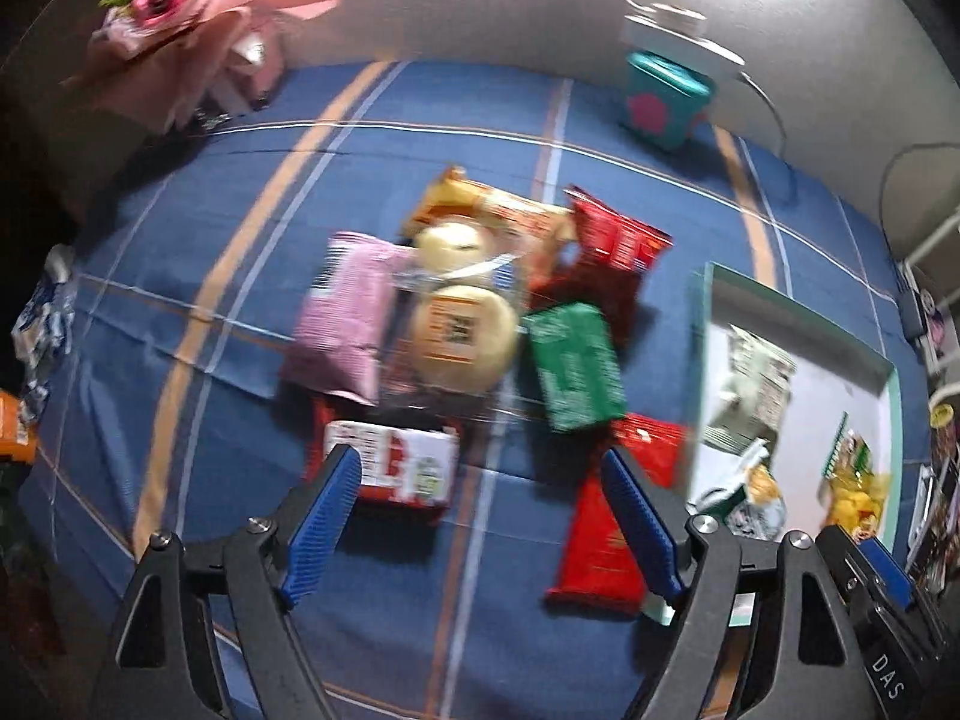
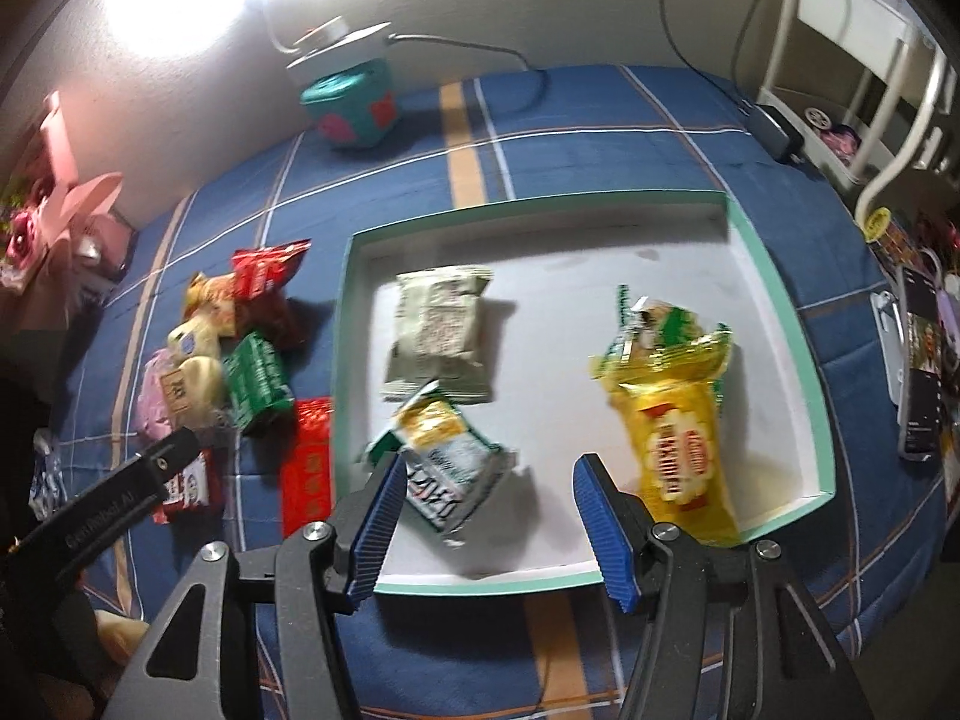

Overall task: Organize snacks
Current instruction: 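Open the left tool while the right tool opens, releasing both packs into the tray, then move the left tool to the milk biscuit pack while the right tool approaches the red pack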

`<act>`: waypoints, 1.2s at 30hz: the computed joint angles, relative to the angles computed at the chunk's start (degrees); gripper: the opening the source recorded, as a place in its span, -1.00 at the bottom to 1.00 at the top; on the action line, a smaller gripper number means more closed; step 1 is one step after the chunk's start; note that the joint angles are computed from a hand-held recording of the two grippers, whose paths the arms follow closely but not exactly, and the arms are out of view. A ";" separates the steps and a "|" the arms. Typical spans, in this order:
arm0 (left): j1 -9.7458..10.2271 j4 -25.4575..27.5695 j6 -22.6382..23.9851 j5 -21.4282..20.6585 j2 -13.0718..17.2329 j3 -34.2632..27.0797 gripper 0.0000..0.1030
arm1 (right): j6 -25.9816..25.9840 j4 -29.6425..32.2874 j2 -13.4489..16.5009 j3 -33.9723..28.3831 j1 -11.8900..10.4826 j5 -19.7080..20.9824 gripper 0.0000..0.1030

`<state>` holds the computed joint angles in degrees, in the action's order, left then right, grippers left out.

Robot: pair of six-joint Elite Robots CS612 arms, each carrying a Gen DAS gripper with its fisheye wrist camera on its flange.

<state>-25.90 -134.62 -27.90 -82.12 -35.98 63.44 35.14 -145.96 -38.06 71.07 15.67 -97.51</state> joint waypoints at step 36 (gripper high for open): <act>4.43 7.16 -5.03 -5.52 3.55 -4.03 0.98 | -3.14 9.47 9.96 -15.70 3.24 7.78 0.94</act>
